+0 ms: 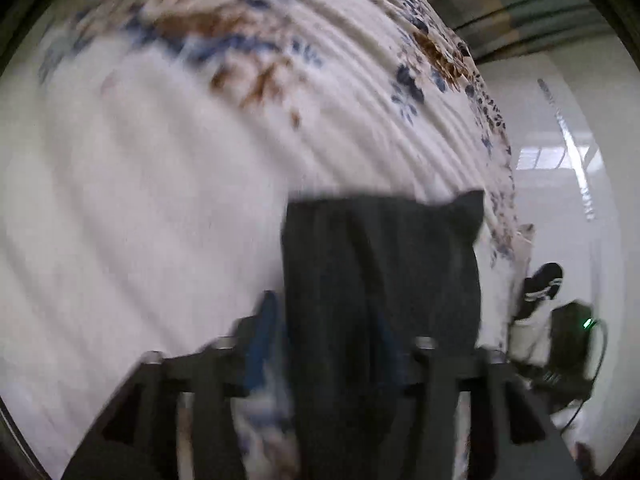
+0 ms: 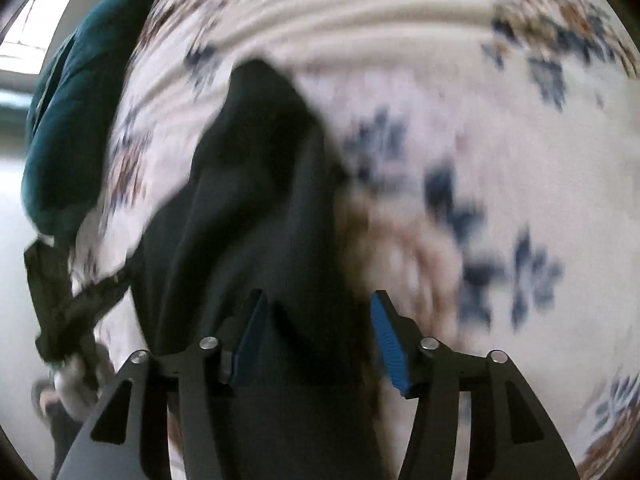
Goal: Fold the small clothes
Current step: 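Press and smooth the folded sweater edges with both tools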
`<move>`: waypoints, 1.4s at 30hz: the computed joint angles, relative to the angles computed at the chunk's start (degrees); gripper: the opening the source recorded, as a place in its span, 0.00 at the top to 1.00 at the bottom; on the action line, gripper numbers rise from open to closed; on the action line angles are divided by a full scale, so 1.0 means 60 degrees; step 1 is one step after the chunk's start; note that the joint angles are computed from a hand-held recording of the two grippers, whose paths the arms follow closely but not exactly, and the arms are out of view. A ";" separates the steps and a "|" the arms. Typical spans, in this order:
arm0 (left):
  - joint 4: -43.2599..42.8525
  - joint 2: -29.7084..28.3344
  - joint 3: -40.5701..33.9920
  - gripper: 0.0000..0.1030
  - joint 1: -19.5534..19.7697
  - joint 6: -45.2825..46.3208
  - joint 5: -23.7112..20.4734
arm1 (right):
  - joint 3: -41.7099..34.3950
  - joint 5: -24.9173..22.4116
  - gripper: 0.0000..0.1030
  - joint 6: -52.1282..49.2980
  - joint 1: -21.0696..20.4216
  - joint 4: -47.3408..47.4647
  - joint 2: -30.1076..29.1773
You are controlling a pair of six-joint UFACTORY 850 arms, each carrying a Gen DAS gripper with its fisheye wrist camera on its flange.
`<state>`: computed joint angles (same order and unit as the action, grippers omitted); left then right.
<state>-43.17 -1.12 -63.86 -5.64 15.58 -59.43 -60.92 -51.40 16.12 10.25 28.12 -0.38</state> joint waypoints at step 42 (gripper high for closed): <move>0.2517 0.9347 0.5184 1.00 -0.2607 -0.7100 -0.3980 | 0.6730 -0.0976 0.77 0.7720 0.7027 0.2013 0.9076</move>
